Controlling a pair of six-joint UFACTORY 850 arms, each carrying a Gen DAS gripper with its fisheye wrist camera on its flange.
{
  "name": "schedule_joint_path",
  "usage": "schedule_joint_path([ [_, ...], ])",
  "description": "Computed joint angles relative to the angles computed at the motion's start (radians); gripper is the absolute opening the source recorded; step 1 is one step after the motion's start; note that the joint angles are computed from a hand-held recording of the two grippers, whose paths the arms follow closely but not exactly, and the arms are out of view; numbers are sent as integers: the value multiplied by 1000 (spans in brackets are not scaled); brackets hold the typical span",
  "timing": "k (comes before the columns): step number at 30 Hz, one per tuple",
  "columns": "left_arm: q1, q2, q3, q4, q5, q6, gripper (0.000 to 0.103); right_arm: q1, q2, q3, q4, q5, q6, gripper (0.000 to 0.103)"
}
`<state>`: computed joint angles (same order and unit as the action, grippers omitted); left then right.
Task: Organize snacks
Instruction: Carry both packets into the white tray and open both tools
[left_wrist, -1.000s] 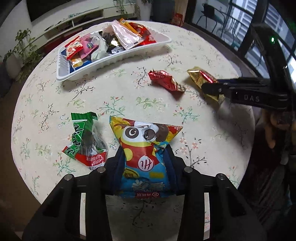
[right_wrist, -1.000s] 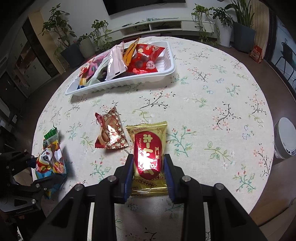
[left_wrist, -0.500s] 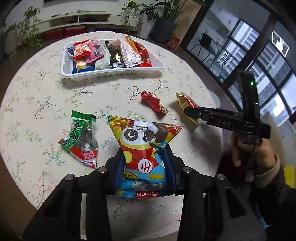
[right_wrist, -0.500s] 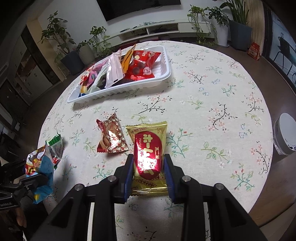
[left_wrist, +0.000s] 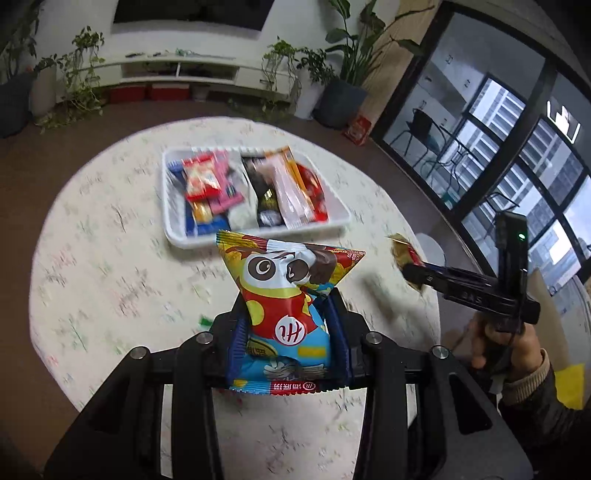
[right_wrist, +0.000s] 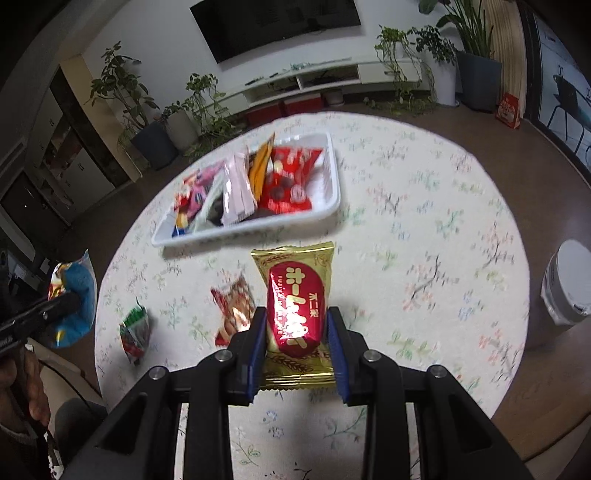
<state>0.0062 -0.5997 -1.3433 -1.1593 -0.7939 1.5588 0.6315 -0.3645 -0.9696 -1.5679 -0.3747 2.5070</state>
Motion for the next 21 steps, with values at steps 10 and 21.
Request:
schedule_joint_path([
  [10, -45, -123, -282, 10, 85, -124, 37, -68, 23, -128, 64, -21, -254, 34],
  [21, -150, -339, -608, 280, 241, -434, 37, -152, -243, -503, 466, 53, -822, 34],
])
